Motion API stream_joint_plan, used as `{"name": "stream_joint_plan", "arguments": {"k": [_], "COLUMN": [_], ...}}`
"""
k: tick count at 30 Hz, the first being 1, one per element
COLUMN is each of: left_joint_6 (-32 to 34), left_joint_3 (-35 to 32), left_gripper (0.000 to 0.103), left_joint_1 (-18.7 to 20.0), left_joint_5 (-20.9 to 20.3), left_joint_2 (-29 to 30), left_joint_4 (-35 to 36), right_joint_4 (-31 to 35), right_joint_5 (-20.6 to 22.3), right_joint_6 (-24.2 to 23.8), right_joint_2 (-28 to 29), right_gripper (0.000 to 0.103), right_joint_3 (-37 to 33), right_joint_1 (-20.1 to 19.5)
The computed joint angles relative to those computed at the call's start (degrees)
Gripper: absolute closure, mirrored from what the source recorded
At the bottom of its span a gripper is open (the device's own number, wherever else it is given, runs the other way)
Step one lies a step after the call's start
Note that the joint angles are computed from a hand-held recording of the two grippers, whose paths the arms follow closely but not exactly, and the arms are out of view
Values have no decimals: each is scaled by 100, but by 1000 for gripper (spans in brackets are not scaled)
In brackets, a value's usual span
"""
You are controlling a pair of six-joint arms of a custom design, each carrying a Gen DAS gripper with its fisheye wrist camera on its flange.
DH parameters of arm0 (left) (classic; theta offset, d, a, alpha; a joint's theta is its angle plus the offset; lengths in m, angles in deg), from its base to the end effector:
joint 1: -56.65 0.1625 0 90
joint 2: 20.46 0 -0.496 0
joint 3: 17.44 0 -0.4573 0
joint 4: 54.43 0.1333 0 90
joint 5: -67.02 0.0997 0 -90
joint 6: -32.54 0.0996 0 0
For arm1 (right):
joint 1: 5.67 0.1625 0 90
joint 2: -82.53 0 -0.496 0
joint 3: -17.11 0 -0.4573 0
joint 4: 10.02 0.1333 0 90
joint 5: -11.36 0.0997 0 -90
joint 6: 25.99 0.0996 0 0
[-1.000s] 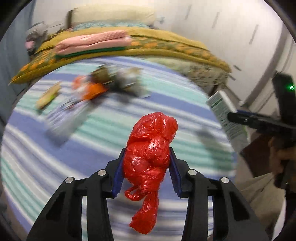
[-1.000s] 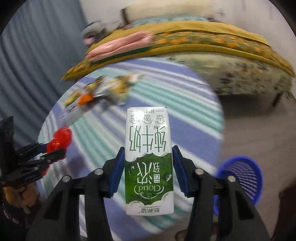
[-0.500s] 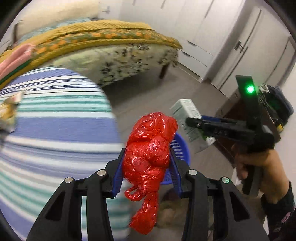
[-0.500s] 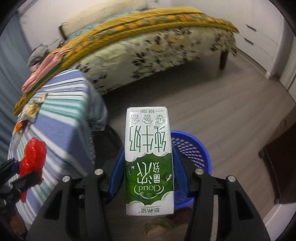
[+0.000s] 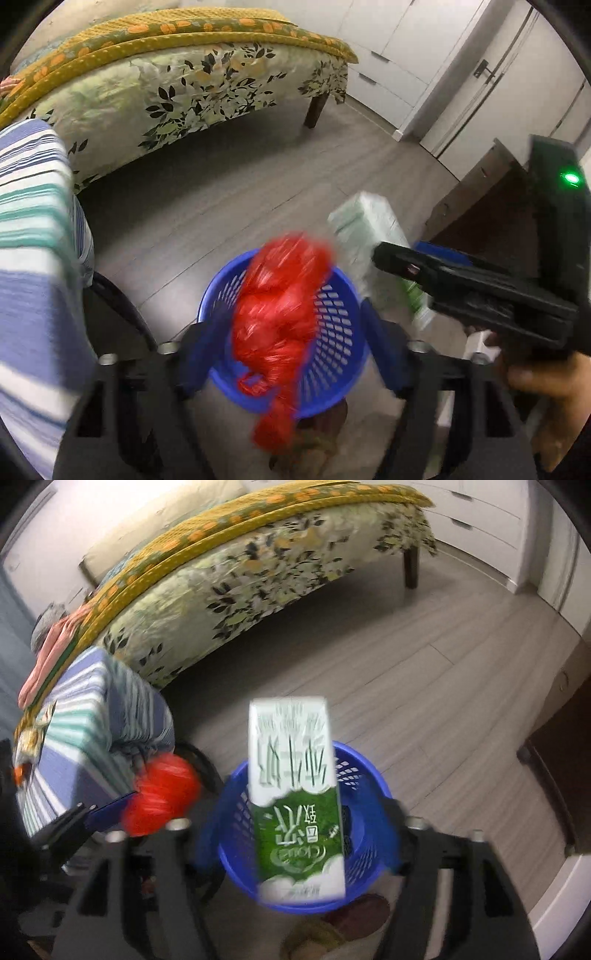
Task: Collect trash
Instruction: 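Drop the red bag into the blue wastebasket with the left tool while the right tool drops the carton in, then move both tools back over the striped table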
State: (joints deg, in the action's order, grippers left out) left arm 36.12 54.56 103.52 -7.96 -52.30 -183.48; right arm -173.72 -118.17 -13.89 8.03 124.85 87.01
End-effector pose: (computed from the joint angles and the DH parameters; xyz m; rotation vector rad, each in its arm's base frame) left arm -0.4778 -0.7427 0.0311 1.1477 2.6487 -0.1024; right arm 0.0998 -0.6368 0.3960 -0.5087 -2.3424 0.9783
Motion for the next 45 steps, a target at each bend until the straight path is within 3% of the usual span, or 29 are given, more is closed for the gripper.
{"name": "stream_joint_plan", "arguments": {"k": [3, 8, 10, 14, 17, 21, 24, 27, 31, 36, 45], "left_joint_6": [-35, 194, 259, 475, 709, 788, 769, 762, 891, 1027, 1175], "left_joint_3": [-119, 205, 394, 901, 1325, 1717, 1858, 1944, 1929, 1694, 1374], "left_gripper": [27, 15, 14, 9, 7, 7, 7, 7, 7, 7, 5], "left_joint_1": [-17, -83, -100, -131, -96, 112, 322, 538, 797, 1171, 1494], "left_joint_5": [15, -66, -100, 24, 375, 1047, 1478, 1859, 2289, 2688, 2472], "left_joint_2": [84, -249, -481, -1029, -1475, -2012, -2316, -2614, -2886, -3033, -3080], "left_joint_4": [23, -386, -513, -834, -1088, -1053, -998, -857, -725, -551, -321], "right_joint_4": [-159, -528, -707, -1226, -1873, -2802, -3091, -2791, -1905, -760, 732], "right_joint_5": [-39, -218, -539, -1073, -1372, -1718, -1764, -1514, -853, -389, -238], "right_joint_6": [-26, -71, -144, -548, -1221, -2639, -3309, -3240, -2963, -2663, -1946], "right_joint_2": [-56, -54, 56, 341, 649, 1233, 1653, 1983, 2419, 3106, 3897], "right_gripper": [32, 22, 10, 8, 7, 7, 7, 7, 7, 7, 7], "right_joint_3": [38, 84, 28, -88, -209, -531, -789, -972, -1297, -2145, -3394], "right_joint_1": [-4, 81, 190, 451, 694, 1044, 1289, 1546, 1859, 2084, 2104]}}
